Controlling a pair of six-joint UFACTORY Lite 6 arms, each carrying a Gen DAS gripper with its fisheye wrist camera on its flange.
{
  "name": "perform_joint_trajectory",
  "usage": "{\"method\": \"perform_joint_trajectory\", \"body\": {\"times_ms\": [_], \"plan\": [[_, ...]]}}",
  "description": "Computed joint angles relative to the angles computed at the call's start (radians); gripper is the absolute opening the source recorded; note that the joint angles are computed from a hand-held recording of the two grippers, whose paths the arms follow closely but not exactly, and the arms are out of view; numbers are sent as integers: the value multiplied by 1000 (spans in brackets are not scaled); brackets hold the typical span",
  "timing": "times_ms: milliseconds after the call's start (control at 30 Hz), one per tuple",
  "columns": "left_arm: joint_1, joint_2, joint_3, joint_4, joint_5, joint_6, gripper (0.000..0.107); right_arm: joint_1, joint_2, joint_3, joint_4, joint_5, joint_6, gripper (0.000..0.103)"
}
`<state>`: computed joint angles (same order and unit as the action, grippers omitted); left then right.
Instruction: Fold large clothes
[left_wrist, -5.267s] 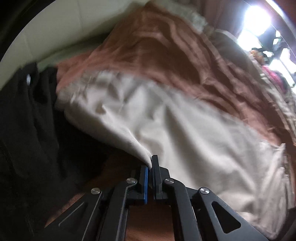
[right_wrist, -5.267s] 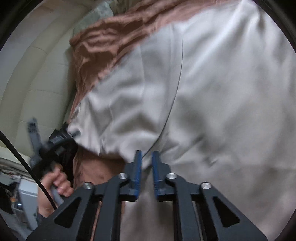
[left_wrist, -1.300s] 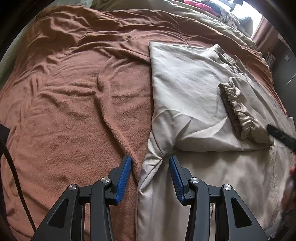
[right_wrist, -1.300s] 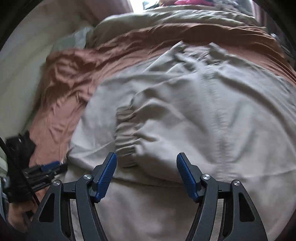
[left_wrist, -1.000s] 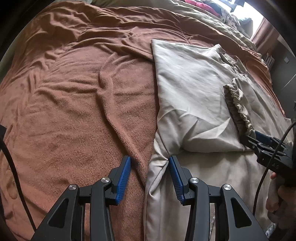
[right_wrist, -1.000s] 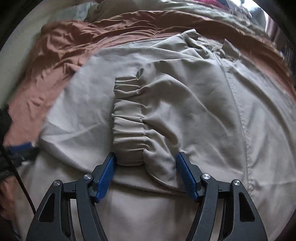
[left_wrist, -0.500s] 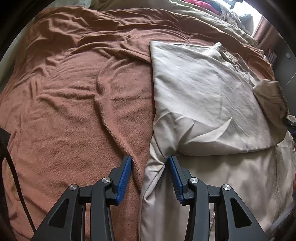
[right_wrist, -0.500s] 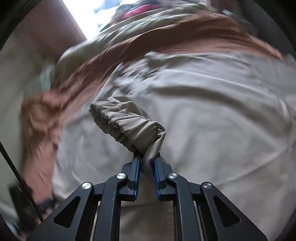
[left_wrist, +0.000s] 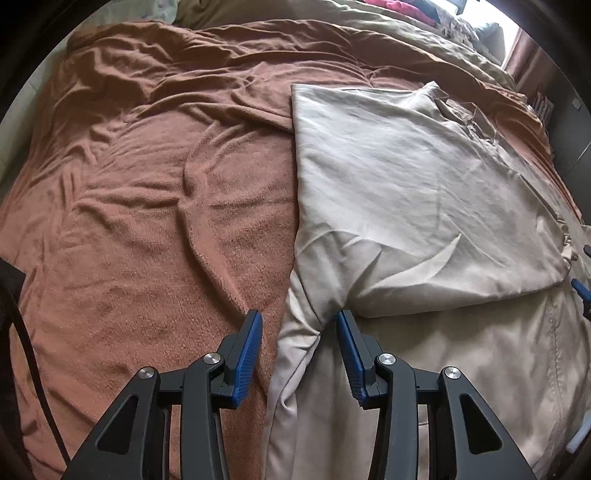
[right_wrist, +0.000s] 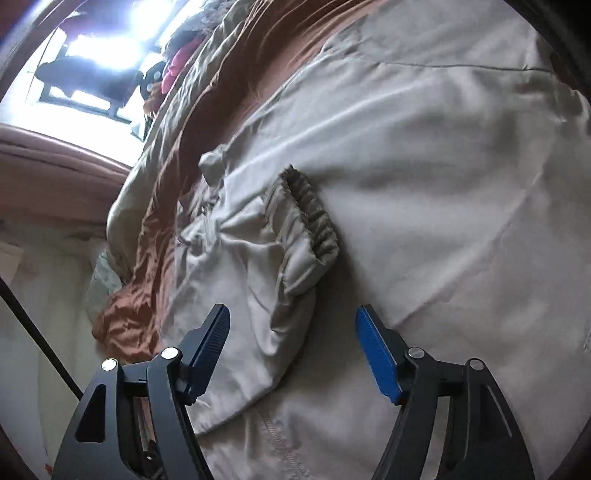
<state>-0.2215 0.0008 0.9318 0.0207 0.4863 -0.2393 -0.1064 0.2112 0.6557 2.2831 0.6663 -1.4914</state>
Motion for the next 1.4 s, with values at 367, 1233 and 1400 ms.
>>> {"method": "perform_joint_trajectory", "body": {"times_ms": [367, 1233, 1400], "plan": [[36, 15, -9, -38, -34, 30, 44, -34, 92, 128, -119, -59, 18, 10], [-315, -77, 114, 319, 207, -507, 46, -910, -121, -27, -698, 300, 31, 62], [-426, 7, 195, 349, 200, -587, 46, -1114, 126, 133, -738, 367, -18, 61]]}}
